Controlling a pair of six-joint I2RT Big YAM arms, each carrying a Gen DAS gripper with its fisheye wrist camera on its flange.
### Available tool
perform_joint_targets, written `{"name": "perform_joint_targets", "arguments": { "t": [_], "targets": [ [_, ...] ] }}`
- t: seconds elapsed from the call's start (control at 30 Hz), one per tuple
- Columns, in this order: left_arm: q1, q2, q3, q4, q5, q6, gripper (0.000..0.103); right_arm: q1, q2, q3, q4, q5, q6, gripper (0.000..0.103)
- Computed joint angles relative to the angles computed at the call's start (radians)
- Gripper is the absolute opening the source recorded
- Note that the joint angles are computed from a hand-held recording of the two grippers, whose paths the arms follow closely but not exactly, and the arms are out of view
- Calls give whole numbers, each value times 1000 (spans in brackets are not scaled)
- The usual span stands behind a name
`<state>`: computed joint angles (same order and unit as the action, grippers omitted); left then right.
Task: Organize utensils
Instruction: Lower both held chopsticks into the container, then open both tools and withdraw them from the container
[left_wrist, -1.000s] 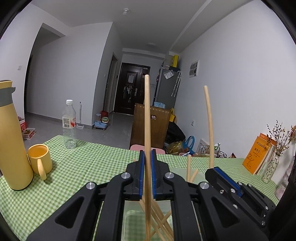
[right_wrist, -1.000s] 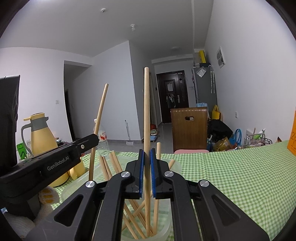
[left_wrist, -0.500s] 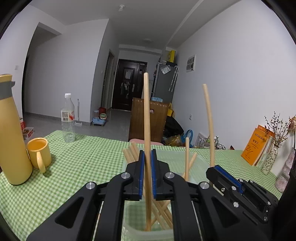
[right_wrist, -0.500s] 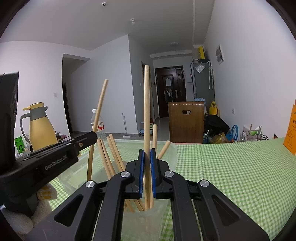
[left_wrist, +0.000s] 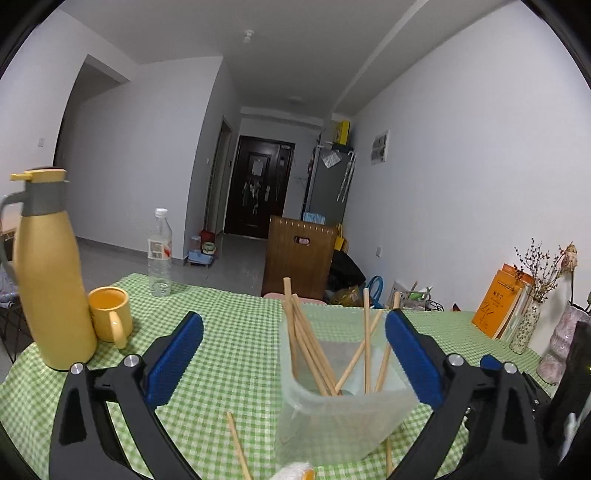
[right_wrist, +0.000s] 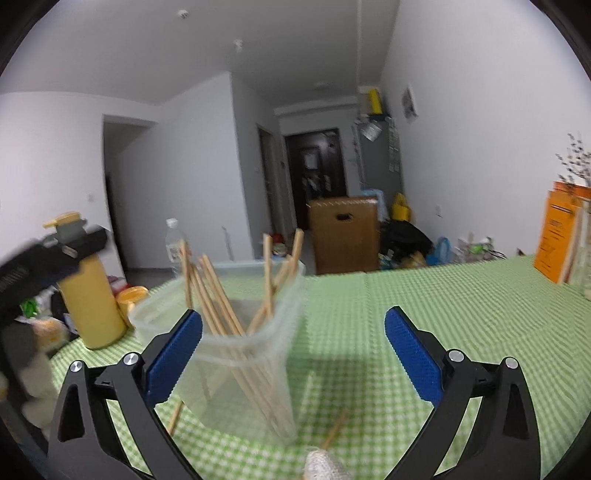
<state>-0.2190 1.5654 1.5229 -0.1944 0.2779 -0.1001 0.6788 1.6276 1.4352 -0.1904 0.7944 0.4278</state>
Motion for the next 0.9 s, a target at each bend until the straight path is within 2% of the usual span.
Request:
{"name": "perform_joint_targets", "arguments": {
  "t": [0.03, 0.1, 0.23, 0.37, 0.53, 0.7, 0.77, 0.9],
  "targets": [
    [5, -19, -20, 1, 2, 12, 96, 13, -1, 4, -40, 38, 25, 95],
    [13, -58, -64, 12, 9, 35, 96, 34, -4, 1, -72, 85, 50, 95],
    [23, -113, -121, 10, 12, 73, 96, 78, -10, -19, -97, 161, 87, 95],
    [42, -167, -189, 22, 3, 91, 96, 106, -8, -34, -125, 215, 124, 95],
    [71, -193, -237, 4, 8, 103, 96, 139, -6, -63, -189, 267, 172, 95],
    [95, -188, -274, -7, -7, 114, 96, 167, -10, -97, -190, 313, 196, 95],
    [104, -178, -278, -23, -8, 113, 96, 177, -16, -121, -160, 331, 198, 95],
    [106, -159, -294, -28, -27, 116, 96, 183, -18, -142, -164, 333, 225, 95]
  ]
}}
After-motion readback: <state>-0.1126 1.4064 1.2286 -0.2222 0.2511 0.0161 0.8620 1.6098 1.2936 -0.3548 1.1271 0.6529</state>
